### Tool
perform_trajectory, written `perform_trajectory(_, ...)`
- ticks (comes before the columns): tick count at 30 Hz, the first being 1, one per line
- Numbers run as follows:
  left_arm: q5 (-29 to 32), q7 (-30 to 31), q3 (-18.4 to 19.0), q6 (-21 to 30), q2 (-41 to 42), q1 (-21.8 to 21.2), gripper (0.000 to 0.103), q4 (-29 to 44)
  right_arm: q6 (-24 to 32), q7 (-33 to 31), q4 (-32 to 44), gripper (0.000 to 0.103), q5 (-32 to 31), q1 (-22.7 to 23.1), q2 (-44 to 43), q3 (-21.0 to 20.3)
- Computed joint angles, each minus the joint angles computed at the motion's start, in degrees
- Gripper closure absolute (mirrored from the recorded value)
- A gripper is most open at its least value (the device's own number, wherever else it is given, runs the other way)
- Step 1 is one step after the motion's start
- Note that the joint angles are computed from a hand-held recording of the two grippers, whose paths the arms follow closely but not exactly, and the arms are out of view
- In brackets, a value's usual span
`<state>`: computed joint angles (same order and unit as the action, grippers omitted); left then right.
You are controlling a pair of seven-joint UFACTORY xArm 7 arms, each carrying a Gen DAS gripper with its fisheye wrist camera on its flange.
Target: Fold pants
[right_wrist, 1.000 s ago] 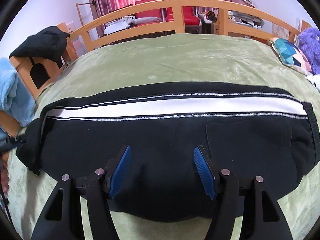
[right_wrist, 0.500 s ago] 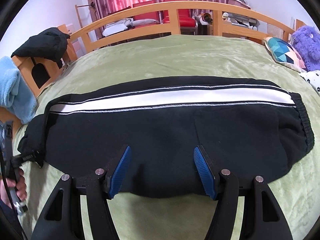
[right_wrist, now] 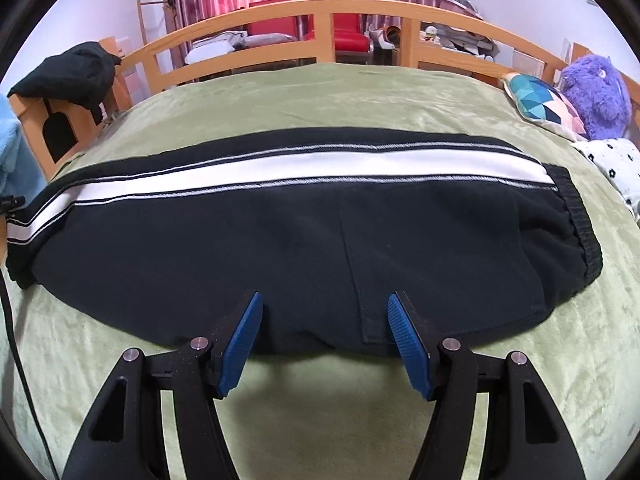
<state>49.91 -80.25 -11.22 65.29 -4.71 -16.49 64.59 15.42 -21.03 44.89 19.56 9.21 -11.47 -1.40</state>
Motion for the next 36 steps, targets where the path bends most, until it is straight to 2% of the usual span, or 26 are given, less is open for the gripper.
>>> perform_trajectory(1, 1.0, 1.1, 0.4, 1.0, 1.2, 0.5, 0.097, 1.0, 0.1, 0.1, -0.1, 0.039, 0.0, -0.2, -0.1, -0.1)
perform_trajectory(4, -1.9, 4.7, 2.4, -2.7, 2.2, 1.6, 0.097, 1.6, 0.0, -0.2, -0.7, 0.039, 0.8, -0.4, -0.5, -0.8)
perform_trajectory(5, -2.6, 4.4, 1.3, -3.9, 1.5, 2.8, 0.097, 0.9, -0.2, 0.1, -1.1, 0.039, 0.6, -0.6, -0.6, -0.7)
perform_trajectory(6, -3.3, 4.2, 2.6, -7.6, -0.6, 1.8, 0.097, -1.2, -0.3, 0.3, -1.2, 0.039, 0.4, -0.8, -0.6, -0.6)
perform_trajectory(8, -5.0, 4.9, 2.0, -11.1, -2.9, 2.0, 0.095, -3.5, -0.2, 0.5, -1.4, 0.039, 0.1, -0.9, -0.6, -0.6)
perform_trajectory(9, -6.2, 5.2, 1.4, -11.3, -3.8, 1.9, 0.085, -4.4, -0.3, 0.5, -1.5, 0.039, 0.2, -0.8, -0.5, -0.6)
perform_trajectory(10, -7.9, 5.7, 0.8, -11.8, -4.6, 1.7, 0.069, -5.2, -0.5, 0.5, -1.7, 0.039, 0.4, -0.7, -0.5, -0.7)
perform_trajectory(12, -10.6, 5.9, -0.3, -14.5, -7.6, 1.2, 0.05, -8.4, -0.3, 0.3, -1.9, 0.039, 1.4, -0.4, -0.7, -1.0)
perform_trajectory(16, -12.8, 2.7, -3.0, -24.4, -13.4, 1.3, 0.037, -14.9, 1.7, -2.5, -1.8, 0.039, 6.6, 1.4, -1.9, -2.9)
perform_trajectory(18, -14.0, 1.3, -5.5, -26.9, -13.1, 1.3, 0.037, -15.9, 2.1, -3.9, -2.3, 0.039, 8.1, 1.8, -2.9, -3.1)
perform_trajectory(20, -14.8, 0.4, -7.5, -26.6, -10.6, 1.0, 0.037, -15.0, 2.7, -5.9, -2.7, 0.039, 9.6, 2.9, -4.0, -3.3)
perform_trajectory(22, -13.1, -1.8, -9.0, -26.0, -6.8, 0.5, 0.037, -13.3, 1.9, -5.4, -3.4, 0.039, 8.1, 2.6, -4.7, -1.8)
perform_trajectory(26, -9.1, -5.3, -8.9, -22.5, 2.8, -2.6, 0.037, -8.1, 1.2, -0.6, -3.4, 0.039, 2.2, 0.9, -4.5, 0.9)
perform_trajectory(28, -5.7, -6.6, -8.8, -16.9, 7.6, -5.1, 0.039, -3.8, 0.4, 2.1, -3.5, 0.039, -1.5, -0.2, -4.5, 2.0)
perform_trajectory(29, -3.2, -7.0, -8.8, -12.4, 10.2, -6.9, 0.043, -1.0, 0.1, 2.6, -3.8, 0.039, -2.5, -0.3, -4.7, 1.9)
perform_trajectory(30, -1.9, -6.9, -6.7, -8.2, 12.1, -10.3, 0.058, 1.3, 0.1, 3.6, -3.9, 0.039, -4.3, -0.9, -4.7, 2.2)
perform_trajectory(31, -1.1, -6.7, -6.2, -6.4, 13.0, -11.3, 0.069, 2.3, 0.1, 4.3, -4.1, 0.039, -5.8, -1.4, -4.7, 2.3)
perform_trajectory(32, -1.0, -6.8, -7.4, -6.9, 12.6, -9.9, 0.075, 2.1, -0.2, 4.8, -4.5, 0.039, -7.0, -1.8, -4.8, 2.3)
perform_trajectory(33, -1.5, -6.8, -6.2, -9.6, 10.7, -10.1, 0.086, 0.4, -0.3, 5.0, -4.7, 0.039, -7.8, -1.9, -4.9, 2.0)
perform_trajectory(35, -1.6, -7.0, -4.2, -12.2, 6.2, -10.5, 0.09, -2.8, -0.5, 6.3, -5.3, 0.039, -10.1, -3.3, -5.1, 1.9)
perform_trajectory(36, -1.2, -6.5, -3.5, -11.2, 4.4, -10.9, 0.094, -3.4, -0.5, 6.3, -5.4, 0.039, -10.2, -3.2, -5.1, 1.3)
